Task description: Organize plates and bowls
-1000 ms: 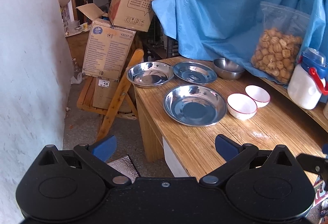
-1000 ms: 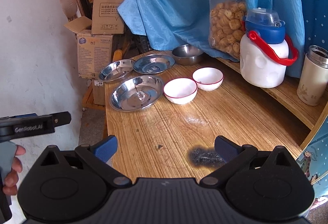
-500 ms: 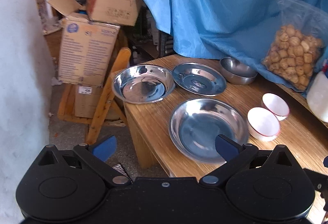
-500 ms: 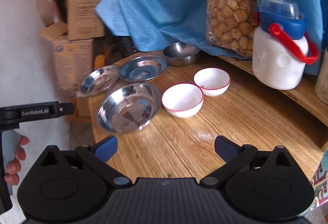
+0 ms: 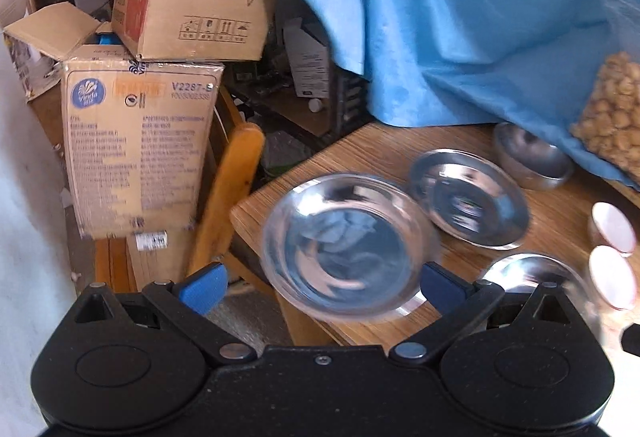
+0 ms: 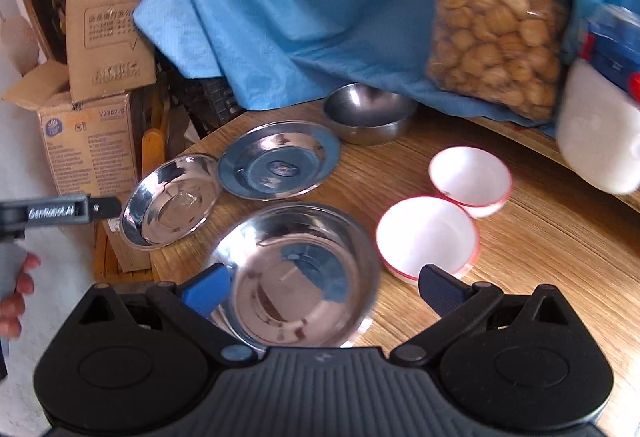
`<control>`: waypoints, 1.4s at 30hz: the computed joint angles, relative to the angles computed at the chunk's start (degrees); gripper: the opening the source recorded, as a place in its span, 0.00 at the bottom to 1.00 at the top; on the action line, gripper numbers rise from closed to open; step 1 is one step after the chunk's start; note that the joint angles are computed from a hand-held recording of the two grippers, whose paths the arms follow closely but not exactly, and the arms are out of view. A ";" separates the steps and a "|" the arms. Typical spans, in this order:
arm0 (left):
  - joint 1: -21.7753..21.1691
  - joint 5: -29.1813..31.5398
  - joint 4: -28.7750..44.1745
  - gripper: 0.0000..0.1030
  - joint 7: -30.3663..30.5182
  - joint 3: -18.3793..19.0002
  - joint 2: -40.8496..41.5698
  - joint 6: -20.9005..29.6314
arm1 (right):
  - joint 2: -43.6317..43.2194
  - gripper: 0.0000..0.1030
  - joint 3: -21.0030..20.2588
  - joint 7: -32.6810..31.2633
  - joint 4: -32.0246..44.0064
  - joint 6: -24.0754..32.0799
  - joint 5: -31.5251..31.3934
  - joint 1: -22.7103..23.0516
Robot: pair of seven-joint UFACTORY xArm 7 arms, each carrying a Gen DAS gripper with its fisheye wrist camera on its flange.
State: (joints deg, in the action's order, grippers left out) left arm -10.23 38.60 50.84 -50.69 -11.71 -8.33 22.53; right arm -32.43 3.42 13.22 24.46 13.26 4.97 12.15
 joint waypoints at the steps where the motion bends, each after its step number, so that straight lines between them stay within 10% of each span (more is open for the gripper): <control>1: 0.37 -0.38 0.70 0.99 1.59 0.83 1.28 -0.84 | 1.45 1.00 0.37 -0.07 1.05 -0.14 -0.22 0.17; 15: 0.74 -23.49 5.18 0.99 29.20 6.96 12.06 -7.70 | 21.54 1.00 -2.00 -12.09 18.69 2.28 13.71 9.97; 28: 2.17 -39.71 10.27 0.98 45.89 6.50 17.28 -4.21 | 33.69 0.88 4.09 -19.94 29.29 2.19 21.98 5.70; 42: 3.67 -52.77 13.14 0.62 58.90 4.09 19.40 -1.85 | 38.60 0.65 6.70 -21.94 33.48 5.58 23.68 2.76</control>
